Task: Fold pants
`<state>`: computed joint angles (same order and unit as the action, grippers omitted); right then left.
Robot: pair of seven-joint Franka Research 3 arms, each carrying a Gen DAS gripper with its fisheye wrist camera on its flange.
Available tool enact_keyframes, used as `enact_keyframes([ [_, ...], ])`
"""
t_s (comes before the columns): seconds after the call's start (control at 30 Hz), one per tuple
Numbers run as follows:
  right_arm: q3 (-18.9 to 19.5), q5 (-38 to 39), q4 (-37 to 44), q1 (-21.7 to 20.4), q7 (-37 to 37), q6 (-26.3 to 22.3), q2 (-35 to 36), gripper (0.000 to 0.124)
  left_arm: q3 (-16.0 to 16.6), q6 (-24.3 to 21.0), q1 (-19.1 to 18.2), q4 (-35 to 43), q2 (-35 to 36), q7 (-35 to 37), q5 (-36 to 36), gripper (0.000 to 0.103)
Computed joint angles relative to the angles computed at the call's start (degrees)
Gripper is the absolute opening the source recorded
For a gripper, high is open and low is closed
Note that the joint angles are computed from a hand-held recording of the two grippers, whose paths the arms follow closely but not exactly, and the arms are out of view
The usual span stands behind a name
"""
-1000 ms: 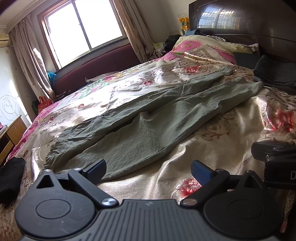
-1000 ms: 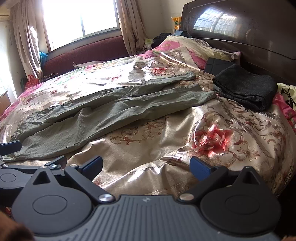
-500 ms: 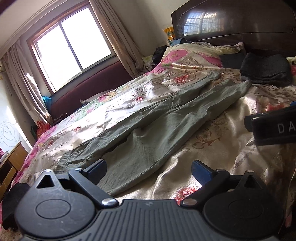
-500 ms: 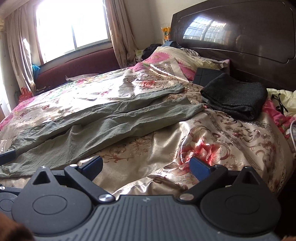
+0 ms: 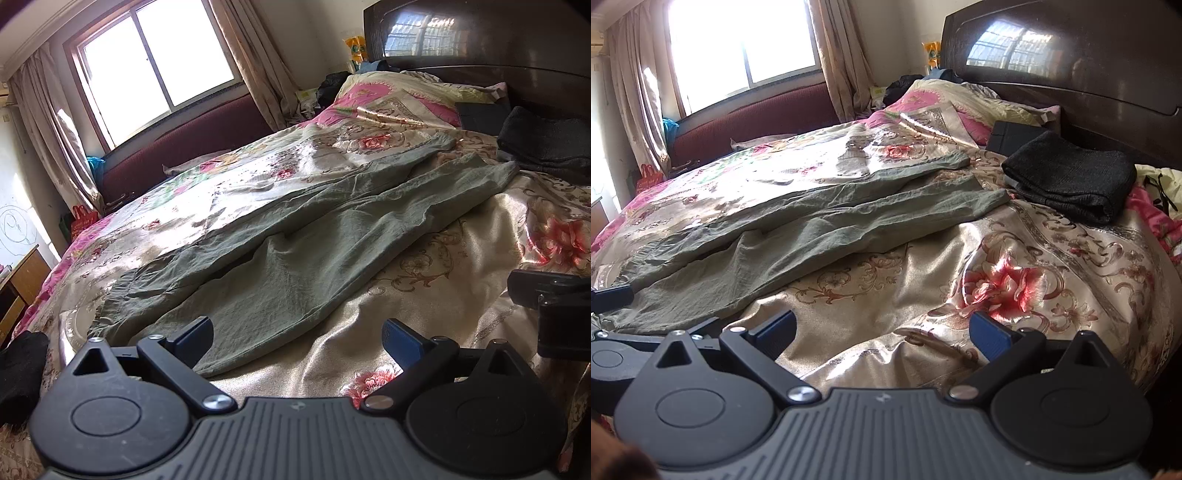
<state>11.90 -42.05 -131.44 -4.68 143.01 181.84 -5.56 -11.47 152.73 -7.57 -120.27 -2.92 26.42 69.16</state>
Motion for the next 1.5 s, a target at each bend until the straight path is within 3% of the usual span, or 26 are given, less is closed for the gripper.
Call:
enact_keyframes([
  [0.1,1.28,-3.01,0.04,-1.96,3.24,1.00,0.09,0.099,-0.06,0.40,-0.21,0.23,0.52,1.53,-0.67,0.103],
  [0.17,-1.48,3.00,-0.55,1.41,-2.27,0.87,0.32,0.099,-0.05,0.41,-0.44,0.37,0.89,3.27,-1.58,0.103],
  [0.33,-3.80,12.71,-0.86,3.93,-10.39,0.86,1.11,0.099,0.15,0.38,-0.97,2.50,2.83,4.31,-2.67,0.103],
  [0.4,-1.39,6.13,0.99,-0.54,-4.18,0.61,2.21,0.099,0.43,0.99,-1.23,3.75,3.97,4.01,-1.94,0.103],
  [0.47,-3.05,4.88,3.24,-0.81,-1.85,-0.32,3.87,0.099,0.73,1.36,-1.68,5.56,5.64,4.17,-1.45,0.103],
  [0.57,-5.50,24.57,6.47,0.75,-15.95,-1.52,7.44,0.099,1.49,3.50,-2.44,9.49,9.35,6.24,-2.02,0.103],
  [0.67,-6.45,30.79,13.62,0.06,-19.75,-2.27,12.75,0.099,3.06,5.04,-4.03,14.64,13.69,5.45,0.95,0.103],
  [0.73,-0.15,41.00,19.33,-5.34,-28.98,-2.22,17.42,0.098,4.14,6.25,-4.76,17.79,16.37,5.81,1.18,0.103],
  [0.8,4.00,46.17,25.69,-8.66,-33.86,-3.69,22.53,0.094,5.15,7.19,-5.37,21.23,19.29,7.72,0.20,0.103],
  [0.87,6.27,50.08,33.15,-10.19,-36.12,-7.20,28.37,0.084,6.30,9.07,-5.75,24.39,22.05,10.10,-1.02,0.103],
  [0.97,3.81,52.88,43.23,-7.98,-34.67,-14.02,35.50,0.074,8.05,11.47,-6.51,28.10,25.43,13.22,-2.98,0.103],
  [1.13,-1.69,53.88,53.56,-3.08,-34.48,-17.19,42.59,0.063,10.81,14.14,-8.00,32.70,29.78,17.20,-6.64,0.103],
  [1.23,-8.21,52.96,57.54,1.31,-30.20,-21.27,44.61,0.012,12.41,15.03,-9.11,34.53,31.65,18.85,-7.95,0.103],
  [1.37,-2.08,63.34,57.04,-4.15,-38.33,-21.56,44.38,0.005,12.45,15.36,-9.40,35.75,33.13,22.46,-11.96,0.103],
  [1.5,-3.45,67.54,52.99,-4.50,-42.22,-18.62,40.62,0.005,11.09,17.09,-8.87,36.70,34.42,28.68,-16.96,0.103],
])
